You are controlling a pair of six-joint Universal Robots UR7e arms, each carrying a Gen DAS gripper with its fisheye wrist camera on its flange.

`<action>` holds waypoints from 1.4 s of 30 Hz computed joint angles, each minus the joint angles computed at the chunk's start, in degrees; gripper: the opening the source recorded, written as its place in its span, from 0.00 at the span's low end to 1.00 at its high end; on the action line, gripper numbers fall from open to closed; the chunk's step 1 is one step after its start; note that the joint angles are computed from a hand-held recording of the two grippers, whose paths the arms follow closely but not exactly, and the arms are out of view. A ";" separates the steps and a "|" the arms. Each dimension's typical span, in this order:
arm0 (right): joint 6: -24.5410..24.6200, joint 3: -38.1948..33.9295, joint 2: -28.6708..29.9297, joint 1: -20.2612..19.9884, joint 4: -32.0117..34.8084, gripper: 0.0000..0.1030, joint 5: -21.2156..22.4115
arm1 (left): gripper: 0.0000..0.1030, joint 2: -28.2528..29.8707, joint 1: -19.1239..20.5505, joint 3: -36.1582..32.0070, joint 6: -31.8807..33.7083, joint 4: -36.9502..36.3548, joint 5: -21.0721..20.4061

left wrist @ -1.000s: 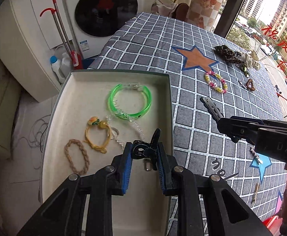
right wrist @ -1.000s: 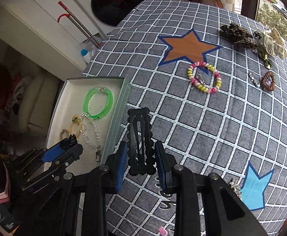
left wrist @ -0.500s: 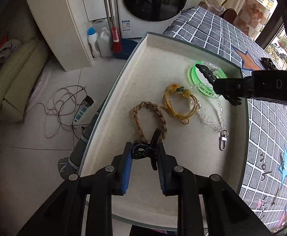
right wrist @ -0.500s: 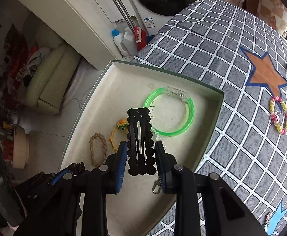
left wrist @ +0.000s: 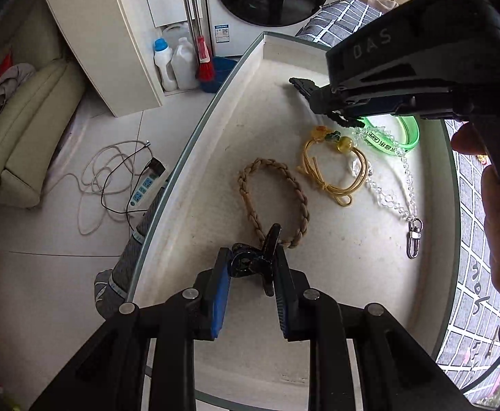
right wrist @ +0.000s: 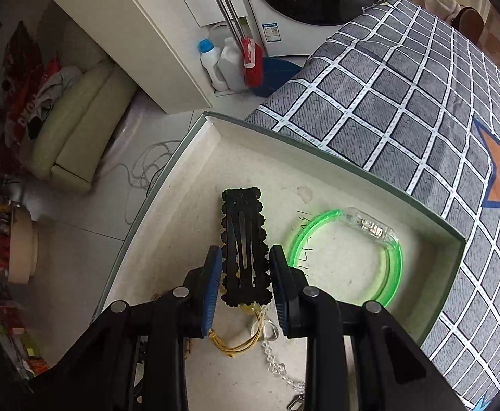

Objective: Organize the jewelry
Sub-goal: 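Carry both clips into the white tray and open both grippers, then move both tools back over the table toward the star hair pin and bead bracelet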

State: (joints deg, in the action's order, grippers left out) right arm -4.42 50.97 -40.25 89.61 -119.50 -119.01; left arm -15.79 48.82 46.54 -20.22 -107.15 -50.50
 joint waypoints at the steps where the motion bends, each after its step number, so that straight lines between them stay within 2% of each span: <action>1: 0.30 -0.62 0.43 -0.13 0.55 0.30 -0.05 | 0.30 0.07 -0.03 -0.04 0.06 0.05 0.10; 6: 0.33 -1.71 1.27 -0.22 1.41 0.31 -0.09 | 0.30 0.39 0.16 -0.94 -0.19 1.11 -0.60; 10: 0.72 -3.15 1.72 -0.33 3.22 0.33 0.52 | 0.31 1.06 -0.11 -2.48 -1.31 3.40 0.38; 12: 1.13 -3.69 1.71 -0.53 3.95 0.44 1.63 | 0.31 1.13 -0.13 -3.02 -2.02 4.31 0.32; 14: 0.65 -2.88 0.95 -0.73 2.88 0.51 3.03 | 0.31 1.10 -0.15 -3.37 -2.68 4.98 0.16; 17: 0.39 -0.74 -0.88 -0.85 0.96 0.51 4.88 | 0.31 1.26 -0.37 -3.95 -2.22 5.76 0.60; 18: 0.41 0.10 -1.59 -0.87 0.24 0.51 5.36 | 0.34 1.29 -0.49 -4.01 -1.99 6.01 0.83; 19: 0.45 1.08 -2.38 -0.89 -0.57 0.51 5.68 | 0.63 1.36 -0.62 -4.22 -1.89 6.30 1.00; 21: 0.86 3.63 -4.37 -0.95 -2.35 0.54 6.26 | 0.92 0.56 -1.18 -2.51 -1.67 3.68 2.16; 22: 1.14 5.13 -5.49 -1.02 -3.33 0.55 6.45 | 0.92 -0.02 -1.45 -1.33 -0.77 1.68 2.68; 29: 4.73 14.69 -13.29 -2.24 -7.87 0.56 5.68 | 0.93 1.41 -2.56 -4.41 1.83 3.94 3.69; 30: 5.33 16.18 -14.55 -2.51 -8.59 0.59 5.30 | 1.00 1.78 -2.81 -5.01 2.37 4.17 3.96; 31: 6.00 17.53 -15.74 -2.77 -9.25 0.64 4.80 | 1.00 2.13 -3.07 -5.55 3.03 4.10 4.23; 36: 8.96 24.60 -22.22 -4.71 -12.42 0.78 2.70 | 1.00 5.62 -4.34 -11.77 6.56 5.81 1.52; 42: 11.52 33.57 -30.64 -7.05 -15.60 0.78 -1.10 | 1.00 12.35 -6.42 -23.67 10.21 10.47 -3.82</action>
State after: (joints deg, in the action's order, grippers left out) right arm 7.10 84.53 -70.90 82.56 -135.10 -120.11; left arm -3.44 42.40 22.86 -10.00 -96.68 -54.33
